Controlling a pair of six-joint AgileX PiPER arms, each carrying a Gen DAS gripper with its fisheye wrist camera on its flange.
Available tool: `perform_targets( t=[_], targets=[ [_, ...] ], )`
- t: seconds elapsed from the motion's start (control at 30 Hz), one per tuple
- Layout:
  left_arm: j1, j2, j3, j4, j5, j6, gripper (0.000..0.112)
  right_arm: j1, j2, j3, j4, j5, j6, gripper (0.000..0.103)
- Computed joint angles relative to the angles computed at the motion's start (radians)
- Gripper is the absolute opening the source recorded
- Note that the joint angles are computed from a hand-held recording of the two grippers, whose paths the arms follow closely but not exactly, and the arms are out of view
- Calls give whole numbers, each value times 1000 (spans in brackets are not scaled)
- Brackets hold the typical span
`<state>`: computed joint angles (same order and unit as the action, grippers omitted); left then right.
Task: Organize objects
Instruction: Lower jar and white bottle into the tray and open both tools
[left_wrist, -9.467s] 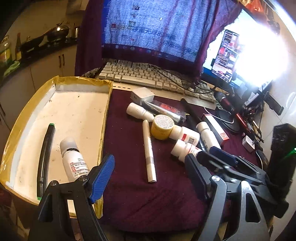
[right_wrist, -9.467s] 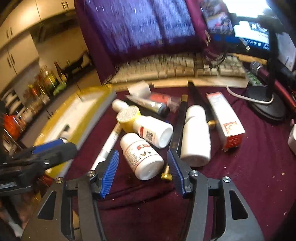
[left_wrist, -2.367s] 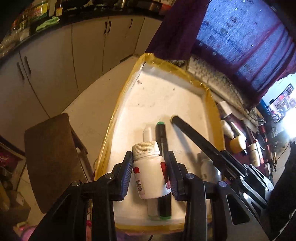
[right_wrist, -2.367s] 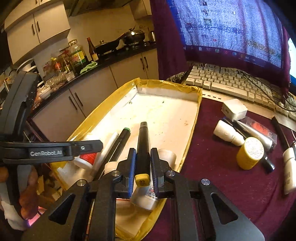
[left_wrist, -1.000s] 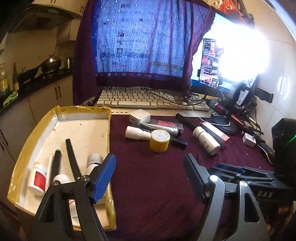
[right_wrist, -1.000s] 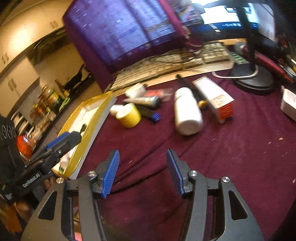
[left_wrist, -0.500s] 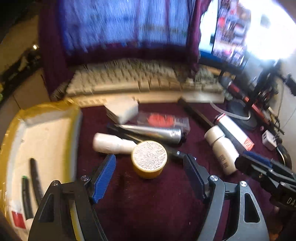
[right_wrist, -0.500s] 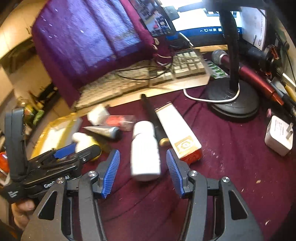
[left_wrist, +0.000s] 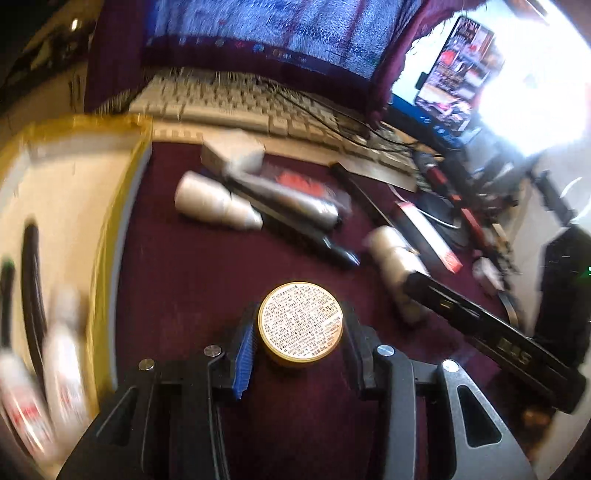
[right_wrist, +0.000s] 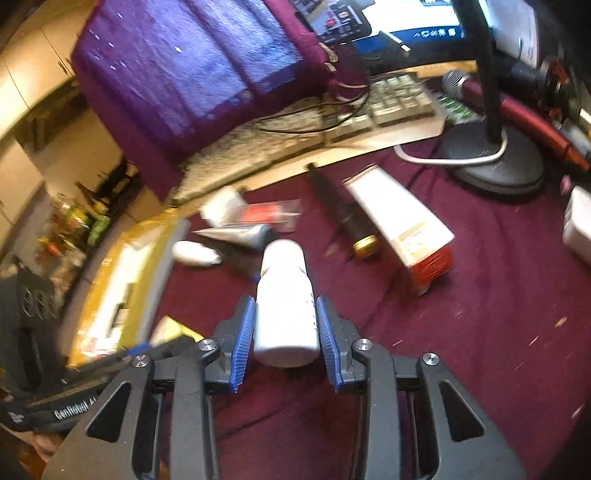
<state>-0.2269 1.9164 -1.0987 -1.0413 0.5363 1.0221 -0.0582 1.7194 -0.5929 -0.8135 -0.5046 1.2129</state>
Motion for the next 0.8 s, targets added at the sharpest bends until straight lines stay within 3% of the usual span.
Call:
perform_targets(
  t=[0.07, 0.23, 0.47, 0.63, 0.8],
  targets=[
    [40, -35, 45, -32, 61, 36, 36, 24, -11, 26, 38, -53, -25, 32],
    [148, -153, 131, -107, 158, 123, 36, 140, -48, 35, 164, -52, -97, 32],
    [315, -206, 90, -77, 287, 79, 36, 315, -56, -64, 234, 64, -171, 32],
    [392, -183, 63, -74, 272, 65, 36, 415, 21, -211, 221, 158, -172, 32],
    [407, -103, -23, -24, 188, 5, 36, 461, 109, -366, 149, 239, -114, 32]
  ],
)
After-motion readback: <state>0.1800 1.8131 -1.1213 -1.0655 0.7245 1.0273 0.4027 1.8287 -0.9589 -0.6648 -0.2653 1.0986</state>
